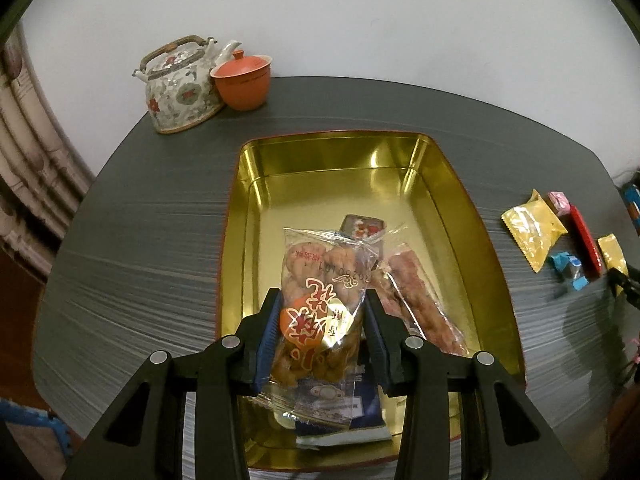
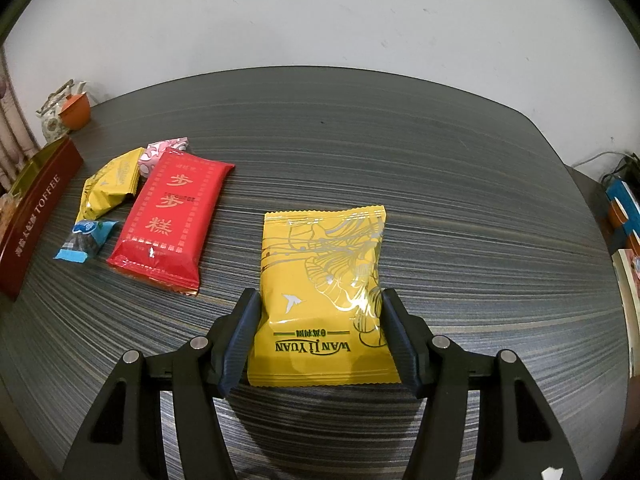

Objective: Organize snacks
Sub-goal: 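Carry the peanut bag into the gold tray and open the left gripper, then carry the yellow WANLIYUAN bag into the tray and open the right gripper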

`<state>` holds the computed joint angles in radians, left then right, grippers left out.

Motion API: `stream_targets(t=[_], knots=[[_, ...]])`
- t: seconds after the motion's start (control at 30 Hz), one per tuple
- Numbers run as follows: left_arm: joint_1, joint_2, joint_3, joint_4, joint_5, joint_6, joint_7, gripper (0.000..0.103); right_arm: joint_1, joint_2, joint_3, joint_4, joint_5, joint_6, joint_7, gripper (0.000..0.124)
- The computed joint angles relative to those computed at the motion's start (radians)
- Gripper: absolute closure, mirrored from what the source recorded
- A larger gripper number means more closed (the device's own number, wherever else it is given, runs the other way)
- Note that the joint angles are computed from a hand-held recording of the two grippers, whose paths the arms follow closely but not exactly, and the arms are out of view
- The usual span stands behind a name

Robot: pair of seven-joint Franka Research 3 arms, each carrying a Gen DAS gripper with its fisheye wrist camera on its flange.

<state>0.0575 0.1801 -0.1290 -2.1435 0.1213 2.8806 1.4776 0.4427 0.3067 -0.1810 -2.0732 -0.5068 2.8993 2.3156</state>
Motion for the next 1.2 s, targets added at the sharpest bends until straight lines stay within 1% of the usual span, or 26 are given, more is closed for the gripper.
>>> stream_targets(t=[0.1, 0.23, 0.33, 0.47, 0.53, 0.63, 0.73, 0.87, 0.93, 1.07, 1.2], knots=[[-0.013, 0.006, 0.02, 0.0, 0.051, -0.003, -0.035, 0.062, -0.001, 0.002, 0.002, 0.006, 0.007, -0.012, -0.001, 0.067], [0.0, 0.011, 0.008, 0.002, 0.037, -0.006, -0.015, 0.062, 0.0, 0.005, 0.008, 0.019, 0.013, -0.038, 0.008, 0.067], [-0.008, 0.012, 0.018, 0.004, 0.066, -0.01, -0.03, 0.062, 0.0, 0.009, 0.014, 0.034, 0.016, -0.062, 0.016, 0.067], [-0.012, 0.012, 0.024, 0.011, 0.084, -0.033, -0.05, 0.062, 0.012, 0.012, 0.007, 0.044, -0.012, -0.081, 0.059, 0.067], [-0.021, 0.007, 0.035, 0.012, 0.115, -0.04, -0.079, 0.062, 0.019, 0.012, 0.0, 0.043, -0.039, -0.083, 0.092, 0.067], [-0.009, -0.005, 0.024, 0.004, 0.096, -0.034, -0.071, 0.061, 0.018, 0.011, 0.005, 0.047, -0.062, -0.094, 0.118, 0.068], [-0.007, -0.014, 0.027, -0.002, 0.099, -0.024, -0.076, 0.057, 0.025, 0.01, 0.01, 0.054, -0.091, -0.116, 0.152, 0.068], [0.007, -0.028, 0.013, -0.01, 0.055, -0.014, -0.043, 0.041, 0.026, -0.004, 0.025, 0.053, -0.132, -0.148, 0.195, 0.069], [0.005, -0.038, 0.015, -0.017, 0.051, -0.007, -0.041, 0.037, 0.021, -0.009, 0.037, 0.053, -0.143, -0.162, 0.208, 0.069], [0.0, -0.067, 0.021, -0.037, 0.06, 0.007, -0.044, 0.034, 0.015, -0.026, 0.056, 0.041, -0.17, -0.185, 0.24, 0.069], [0.013, -0.111, 0.014, -0.078, -0.02, 0.034, 0.01, 0.031, 0.004, -0.043, 0.074, 0.028, -0.191, -0.198, 0.269, 0.069]])
